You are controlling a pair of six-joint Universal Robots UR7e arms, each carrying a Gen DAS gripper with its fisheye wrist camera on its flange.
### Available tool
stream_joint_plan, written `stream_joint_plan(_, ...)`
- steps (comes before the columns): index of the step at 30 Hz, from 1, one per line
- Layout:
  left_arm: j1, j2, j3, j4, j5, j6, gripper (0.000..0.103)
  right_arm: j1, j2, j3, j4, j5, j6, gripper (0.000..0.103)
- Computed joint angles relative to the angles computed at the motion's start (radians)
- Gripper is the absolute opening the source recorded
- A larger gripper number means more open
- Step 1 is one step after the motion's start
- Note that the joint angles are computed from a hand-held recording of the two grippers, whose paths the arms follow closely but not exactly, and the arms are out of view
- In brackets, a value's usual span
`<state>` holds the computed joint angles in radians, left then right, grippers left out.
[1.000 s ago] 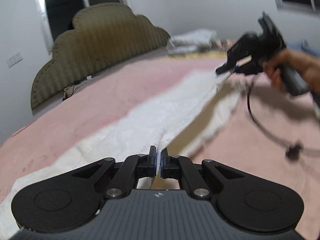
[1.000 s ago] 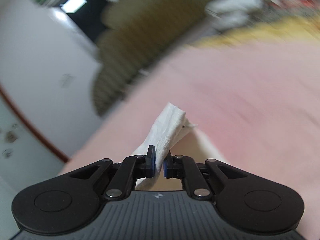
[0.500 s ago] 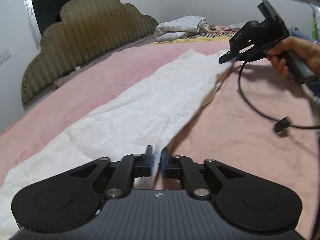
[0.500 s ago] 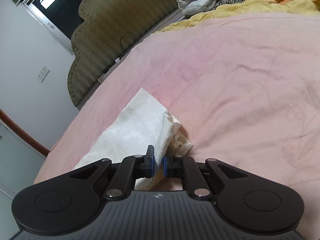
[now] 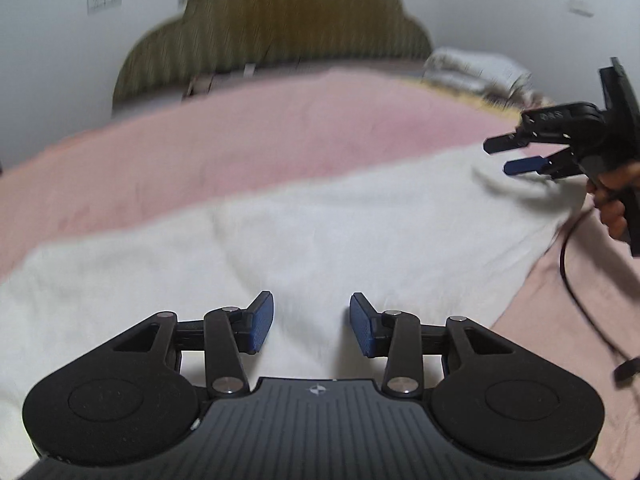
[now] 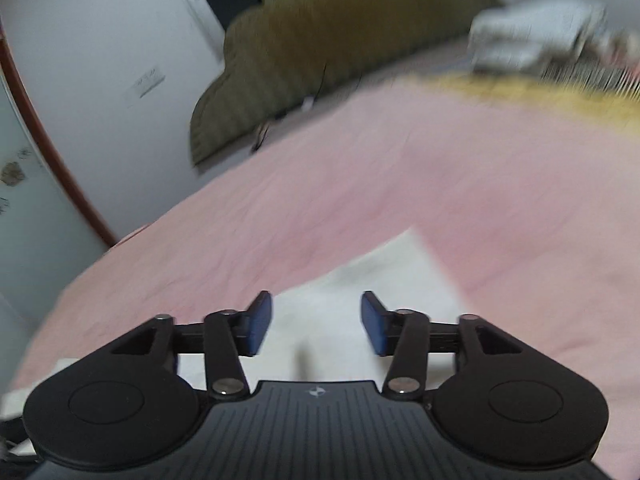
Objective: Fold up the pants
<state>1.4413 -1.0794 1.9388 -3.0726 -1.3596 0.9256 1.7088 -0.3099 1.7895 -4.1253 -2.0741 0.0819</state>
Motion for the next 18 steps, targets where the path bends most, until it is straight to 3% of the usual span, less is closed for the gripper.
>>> stream_joint_plan(3,0.006,-0.011,0.026,-0.069,-0.04,0.048,0.049,-0.02,0.026,-0.041,-0.065,-0.056,0.041,0.054)
stream_joint_plan(5,0.011,-0.01,0.038,-0.127,-0.077,0.058,0.063,0.023,0.048,-0.083,-0.105,-0.173,0.014,0.057)
stream_joint_plan(7,0.016,-0.003,0.039,-0.156,-0.101,0.031,0.076,0.04,0.053,-0.08,-0.117,-0.151,-0.089,0.059)
stream_joint_plan(10,0.011,0.009,0.035,-0.139,-0.08,0.003,0.077,0.012,0.014,-0.03,0.019,-0.062,-0.018,0.063)
stream_joint_plan(12,0.011,0.016,0.043,-0.151,-0.07,0.013,0.077,-0.007,0.031,-0.037,-0.041,-0.038,-0.055,0.063)
stream_joint_plan(14,0.013,0.024,0.059,-0.197,-0.067,0.042,0.077,0.002,0.042,-0.052,-0.087,-0.089,-0.032,0.063)
stream_joint_plan(16,0.016,0.033,0.064,-0.228,-0.069,0.066,0.08,0.043,0.059,-0.085,-0.115,-0.216,-0.025,0.065)
stream_joint_plan(18,0.016,0.043,0.06,-0.236,-0.05,0.062,0.085,0.062,0.061,-0.053,-0.19,-0.215,-0.056,0.066)
